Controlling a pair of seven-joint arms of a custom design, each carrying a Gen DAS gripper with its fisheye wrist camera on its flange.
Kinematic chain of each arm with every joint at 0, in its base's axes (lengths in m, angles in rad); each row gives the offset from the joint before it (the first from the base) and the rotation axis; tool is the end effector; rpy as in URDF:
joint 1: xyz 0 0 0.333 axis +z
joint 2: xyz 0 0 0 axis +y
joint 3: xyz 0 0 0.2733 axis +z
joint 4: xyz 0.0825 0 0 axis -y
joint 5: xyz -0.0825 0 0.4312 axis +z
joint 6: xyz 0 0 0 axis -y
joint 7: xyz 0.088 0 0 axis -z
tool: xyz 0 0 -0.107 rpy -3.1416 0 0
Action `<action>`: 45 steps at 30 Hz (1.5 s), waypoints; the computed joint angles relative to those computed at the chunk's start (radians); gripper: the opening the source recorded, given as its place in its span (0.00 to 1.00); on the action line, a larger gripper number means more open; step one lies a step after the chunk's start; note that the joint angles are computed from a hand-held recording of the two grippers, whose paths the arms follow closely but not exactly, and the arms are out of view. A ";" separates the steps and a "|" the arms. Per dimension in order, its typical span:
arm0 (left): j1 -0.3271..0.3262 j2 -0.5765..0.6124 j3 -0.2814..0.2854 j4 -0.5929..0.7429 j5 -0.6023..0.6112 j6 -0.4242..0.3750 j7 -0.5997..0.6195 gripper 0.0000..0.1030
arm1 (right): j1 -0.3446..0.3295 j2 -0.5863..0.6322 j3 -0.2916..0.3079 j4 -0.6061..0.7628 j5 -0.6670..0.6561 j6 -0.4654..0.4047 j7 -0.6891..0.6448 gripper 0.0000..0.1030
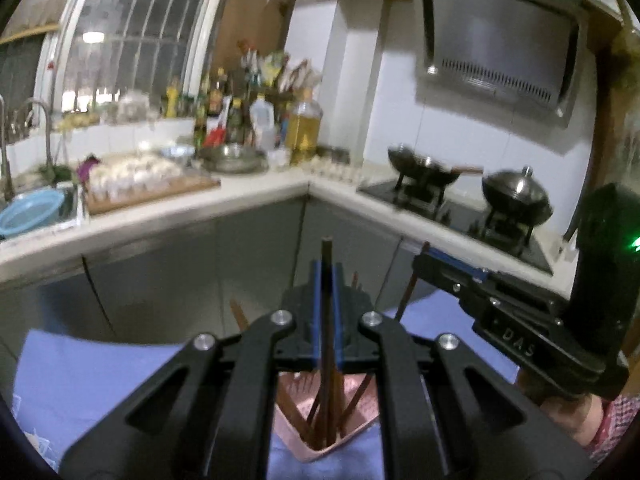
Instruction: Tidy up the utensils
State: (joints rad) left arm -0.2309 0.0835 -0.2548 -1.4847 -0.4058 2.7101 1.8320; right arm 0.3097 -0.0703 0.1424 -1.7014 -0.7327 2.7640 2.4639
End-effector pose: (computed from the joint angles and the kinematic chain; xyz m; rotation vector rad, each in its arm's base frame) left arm 0.6020 -0.2923 0.7162 -1.2181 1.9867 -1.4754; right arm 0.5550 0.3047 0.6905 -1.4762 1.3532 -0.8564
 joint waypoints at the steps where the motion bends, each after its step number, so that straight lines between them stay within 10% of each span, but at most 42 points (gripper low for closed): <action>1: -0.002 0.005 0.000 -0.005 0.006 -0.008 -0.007 0.05 | 0.004 0.002 -0.002 -0.006 0.034 -0.003 -0.029 0.05; 5: -0.009 0.021 0.002 -0.019 0.048 -0.070 -0.069 0.14 | 0.020 0.018 -0.008 -0.014 0.158 -0.049 -0.110 0.07; 7: -0.013 0.010 0.005 -0.042 0.080 -0.076 -0.108 0.42 | 0.022 0.011 -0.008 -0.026 0.166 -0.053 -0.103 0.11; 12: -0.012 -0.114 0.015 -0.194 0.058 0.029 -0.145 0.43 | -0.004 -0.073 0.017 -0.110 0.027 -0.013 0.043 0.46; 22: -0.073 -0.462 0.080 -0.619 0.023 0.193 -0.222 0.63 | -0.075 -0.394 0.080 -0.491 0.111 0.102 0.183 0.48; 34: -0.114 -0.726 0.056 -0.987 0.171 0.016 -0.418 0.94 | 0.050 -0.769 0.146 -0.975 0.451 -0.014 0.202 0.53; 45: -0.024 -0.841 -0.094 -1.038 0.439 -0.054 -0.706 0.94 | 0.091 -0.941 0.208 -1.092 0.514 -0.045 0.246 0.59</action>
State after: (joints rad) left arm -0.2546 -0.7576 -0.3484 -2.5231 0.0330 2.6563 1.1259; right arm 0.4010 -1.0112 0.3499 -2.7932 -0.2191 2.7186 2.7094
